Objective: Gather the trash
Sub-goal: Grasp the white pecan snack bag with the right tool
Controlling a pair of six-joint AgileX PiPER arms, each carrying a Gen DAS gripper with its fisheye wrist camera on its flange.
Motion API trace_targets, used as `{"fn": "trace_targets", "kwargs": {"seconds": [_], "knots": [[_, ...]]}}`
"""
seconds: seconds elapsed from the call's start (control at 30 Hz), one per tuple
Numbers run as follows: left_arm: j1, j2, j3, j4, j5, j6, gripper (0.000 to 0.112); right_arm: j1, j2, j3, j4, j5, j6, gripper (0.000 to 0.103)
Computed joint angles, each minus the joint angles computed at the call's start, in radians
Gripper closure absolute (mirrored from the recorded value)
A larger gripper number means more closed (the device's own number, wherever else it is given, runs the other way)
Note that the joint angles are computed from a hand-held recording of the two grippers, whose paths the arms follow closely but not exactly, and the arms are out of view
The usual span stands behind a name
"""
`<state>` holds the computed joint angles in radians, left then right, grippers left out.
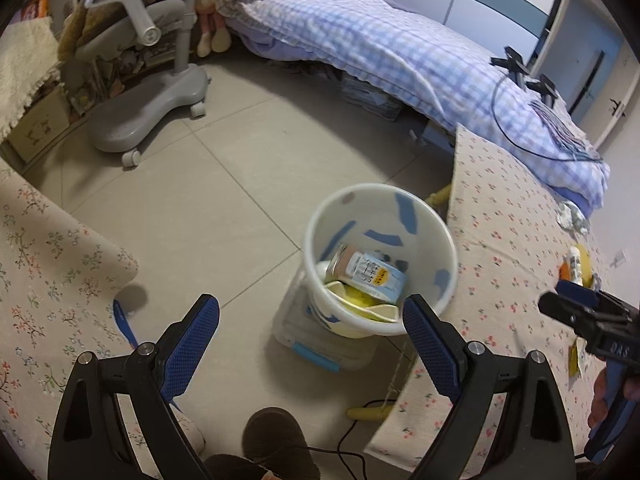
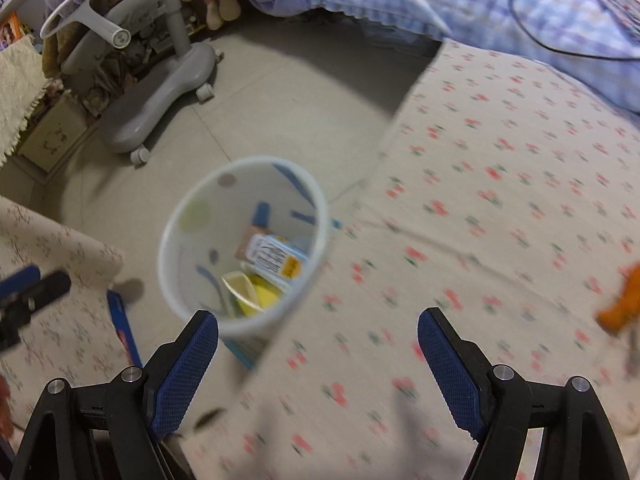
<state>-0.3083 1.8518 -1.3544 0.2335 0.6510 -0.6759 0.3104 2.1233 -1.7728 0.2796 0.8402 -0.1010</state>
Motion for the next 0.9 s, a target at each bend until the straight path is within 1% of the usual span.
{"fn": "trace_targets", "kwargs": {"seconds": [0.07, 0.2, 0.33, 0.53, 0.63, 0.77, 0.9], "knots": [[-0.023, 0.009, -0.015, -0.008, 0.008, 0.005, 0.018, -0.022, -0.057, 0.091, -0.009, -0.028, -0.017, 0.018], [-0.06, 0.032, -0.054, -0.023, 0.032, 0.017, 0.018, -0.084, -0.152, 0.232, 0.014, -0.056, -0.07, 0.018], [-0.094, 0.059, -0.096, -0.036, 0.053, 0.019, 0.018, -0.154, -0.225, 0.324, 0.013, -0.06, -0.099, 0.018], [-0.148, 0.125, -0.194, -0.038, 0.107, 0.02, 0.017, -0.291, -0.313, 0.428, 0.032, -0.081, -0.162, 0.018], [-0.17, 0.162, -0.249, -0.062, 0.135, 0.035, 0.017, -0.372, -0.332, 0.469, 0.086, -0.09, -0.219, 0.017], [-0.203, 0.225, -0.339, -0.07, 0.183, 0.047, 0.017, -0.446, -0.299, 0.458, -0.004, -0.075, -0.145, 0.016], [-0.227, 0.284, -0.427, -0.084, 0.231, 0.06, 0.017, -0.497, -0.238, 0.416, -0.044, -0.04, -0.098, 0.016]]}}
